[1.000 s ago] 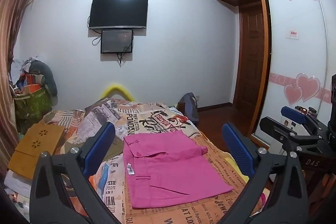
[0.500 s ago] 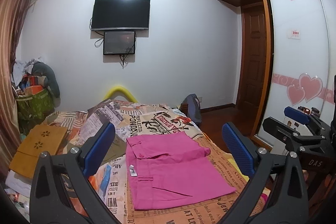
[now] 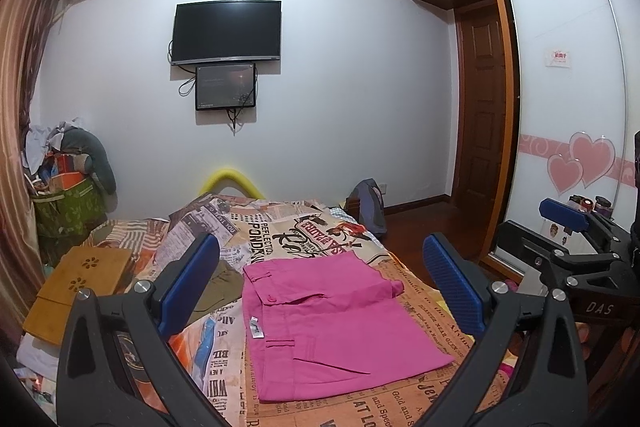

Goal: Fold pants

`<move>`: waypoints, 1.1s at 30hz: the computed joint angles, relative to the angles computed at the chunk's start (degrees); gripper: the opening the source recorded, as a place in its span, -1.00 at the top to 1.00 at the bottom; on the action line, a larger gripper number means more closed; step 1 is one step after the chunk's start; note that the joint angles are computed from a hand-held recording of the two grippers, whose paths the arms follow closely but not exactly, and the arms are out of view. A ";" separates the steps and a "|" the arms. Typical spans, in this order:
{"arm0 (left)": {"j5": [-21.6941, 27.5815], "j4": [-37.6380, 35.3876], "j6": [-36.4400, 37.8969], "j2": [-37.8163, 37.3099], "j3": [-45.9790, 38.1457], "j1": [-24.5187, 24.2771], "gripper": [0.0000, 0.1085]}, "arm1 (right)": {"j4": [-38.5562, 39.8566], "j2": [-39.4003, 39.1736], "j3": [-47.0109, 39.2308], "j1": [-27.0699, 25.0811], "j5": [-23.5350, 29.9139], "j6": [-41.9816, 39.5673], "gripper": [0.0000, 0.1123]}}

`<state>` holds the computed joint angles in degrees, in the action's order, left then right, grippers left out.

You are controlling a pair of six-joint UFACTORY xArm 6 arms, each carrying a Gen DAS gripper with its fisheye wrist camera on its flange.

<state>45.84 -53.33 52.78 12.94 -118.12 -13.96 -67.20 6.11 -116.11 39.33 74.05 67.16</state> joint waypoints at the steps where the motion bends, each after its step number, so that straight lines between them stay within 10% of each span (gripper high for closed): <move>1: -0.11 0.02 -0.04 -0.03 0.05 -0.04 -0.90 | 0.02 0.08 -0.03 -0.06 -0.08 0.04 -0.83; 33: 0.20 0.07 -0.01 0.21 -0.36 -0.03 -0.90 | 0.10 -0.62 1.32 -0.05 -0.34 0.68 -0.83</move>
